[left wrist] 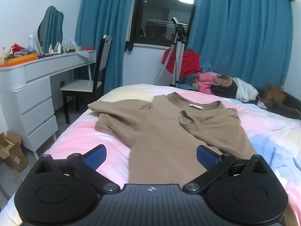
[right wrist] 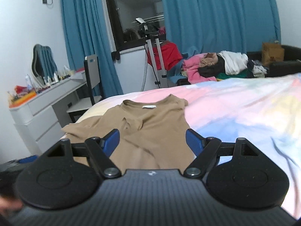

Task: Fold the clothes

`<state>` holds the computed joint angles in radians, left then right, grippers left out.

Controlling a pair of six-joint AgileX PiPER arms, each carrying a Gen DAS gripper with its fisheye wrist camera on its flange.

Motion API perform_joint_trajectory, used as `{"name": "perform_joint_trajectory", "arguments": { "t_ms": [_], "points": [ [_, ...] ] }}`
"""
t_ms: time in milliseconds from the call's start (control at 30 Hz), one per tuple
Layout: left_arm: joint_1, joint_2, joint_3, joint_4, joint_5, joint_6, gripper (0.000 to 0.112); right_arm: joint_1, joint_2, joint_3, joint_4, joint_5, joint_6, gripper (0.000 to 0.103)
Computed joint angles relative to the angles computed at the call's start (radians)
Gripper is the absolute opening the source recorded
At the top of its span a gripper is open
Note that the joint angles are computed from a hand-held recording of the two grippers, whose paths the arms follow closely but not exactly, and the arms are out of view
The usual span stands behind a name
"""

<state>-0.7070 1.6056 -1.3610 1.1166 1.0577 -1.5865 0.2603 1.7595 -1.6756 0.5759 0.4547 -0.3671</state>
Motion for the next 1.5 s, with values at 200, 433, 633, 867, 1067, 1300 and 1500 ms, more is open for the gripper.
{"name": "perform_joint_trajectory", "arguments": {
  "t_ms": [200,433,633,867,1067,1300,1500],
  "points": [
    [-0.087,0.041,-0.061,-0.028,0.019,-0.001,0.102,-0.121,-0.230,0.356,0.419,-0.100,-0.393,0.079],
    [-0.210,0.168,-0.202,-0.037,0.079,0.040,0.099,-0.246,-0.240,0.382,0.521,-0.079,-0.439,0.079],
    [-0.322,0.328,-0.418,-0.044,0.110,0.165,0.101,-0.308,-0.200,0.364,0.563,-0.096,-0.456,0.079],
    [-0.308,0.400,-0.507,-0.328,-0.209,0.309,0.088,-0.432,-0.140,0.332,0.712,0.016,-0.516,0.079],
    [-0.294,0.463,-0.504,-0.440,-0.324,0.477,0.070,-0.485,-0.087,0.289,0.710,0.078,-0.510,0.079],
    [-0.293,0.530,-0.499,-0.535,-0.388,0.671,0.056,-0.479,-0.042,0.243,0.645,0.123,-0.468,0.079],
    [-0.308,0.545,-0.488,-0.464,-0.370,0.638,0.006,-0.447,-0.017,0.213,0.523,0.094,-0.363,0.079]
  ]
}}
